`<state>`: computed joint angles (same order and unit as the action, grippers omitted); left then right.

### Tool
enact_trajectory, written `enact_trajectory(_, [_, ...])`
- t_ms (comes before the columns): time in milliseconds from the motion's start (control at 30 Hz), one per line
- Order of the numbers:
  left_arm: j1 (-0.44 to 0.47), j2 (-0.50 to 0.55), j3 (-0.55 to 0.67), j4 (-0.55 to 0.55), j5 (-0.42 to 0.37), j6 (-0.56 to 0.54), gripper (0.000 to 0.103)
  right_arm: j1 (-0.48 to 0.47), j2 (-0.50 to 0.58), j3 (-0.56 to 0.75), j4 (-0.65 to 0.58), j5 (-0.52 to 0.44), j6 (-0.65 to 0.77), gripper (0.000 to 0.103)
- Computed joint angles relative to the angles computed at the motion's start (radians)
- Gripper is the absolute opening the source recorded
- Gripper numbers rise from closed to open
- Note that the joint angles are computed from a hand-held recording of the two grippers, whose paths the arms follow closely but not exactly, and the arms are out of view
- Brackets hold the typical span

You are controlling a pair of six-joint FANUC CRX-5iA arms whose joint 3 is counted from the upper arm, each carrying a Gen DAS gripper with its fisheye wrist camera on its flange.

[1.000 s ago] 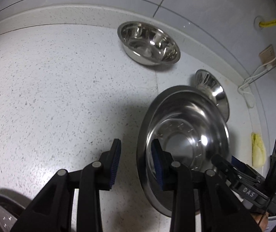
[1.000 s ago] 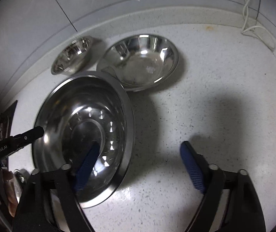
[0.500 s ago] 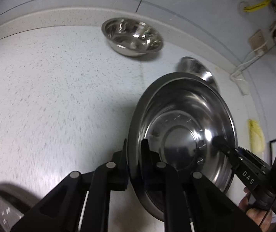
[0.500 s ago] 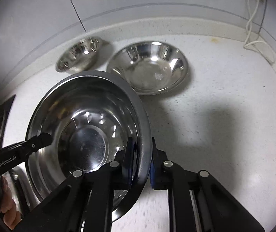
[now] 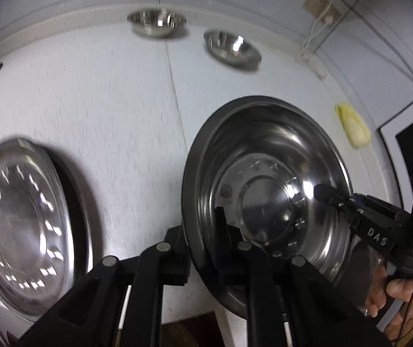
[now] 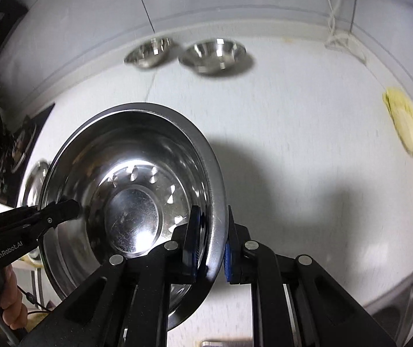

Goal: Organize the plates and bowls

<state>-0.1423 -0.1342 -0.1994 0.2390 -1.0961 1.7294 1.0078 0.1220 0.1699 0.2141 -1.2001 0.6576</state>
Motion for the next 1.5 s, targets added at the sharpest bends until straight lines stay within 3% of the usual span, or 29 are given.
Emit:
enact_trajectory(267, [-0.025,0.014,-0.034,-0.043,0.012,0.051,0.012,-0.01,-0.019,-0.061,-0.046,0.005,-0.012,0.012])
enact_trajectory(733, [0.034,0.006,-0.067,0.036,0.058,-0.034,0.015,-0.015,-0.063,-0.108,-0.042,0.059,-0.04,0.012])
enact_trajectory(833, [0.041,-0.009,-0.057,0.009,0.071,-0.034,0.025,-0.014,-0.075,-0.111,-0.007,0.061,-0.045,0.017])
enact_trajectory(933, [0.071,-0.017,-0.062,0.044,0.08,-0.056,0.027,-0.021,-0.086,-0.102,0.025,0.064,-0.048,0.021])
enact_trajectory(1033, [0.088,-0.018,-0.041,0.034,0.08,-0.045,0.027,-0.038,-0.096,-0.089,0.05,0.077,-0.051,0.034])
enact_trajectory(1100, [0.099,-0.004,-0.014,0.049,0.078,-0.046,0.027,-0.059,-0.084,-0.056,0.06,0.074,-0.036,0.042])
enact_trajectory(1267, [0.112,0.079,0.116,0.093,0.072,-0.039,0.027,-0.121,-0.017,0.087,0.03,0.041,0.047,0.044])
enact_trajectory(1400, [0.111,0.209,0.268,0.125,0.055,-0.026,0.027,-0.18,0.073,0.246,-0.008,0.016,0.12,0.054])
enact_trajectory(1500, [0.107,0.333,0.401,0.119,0.023,0.013,0.027,-0.234,0.163,0.376,-0.079,-0.01,0.165,0.055])
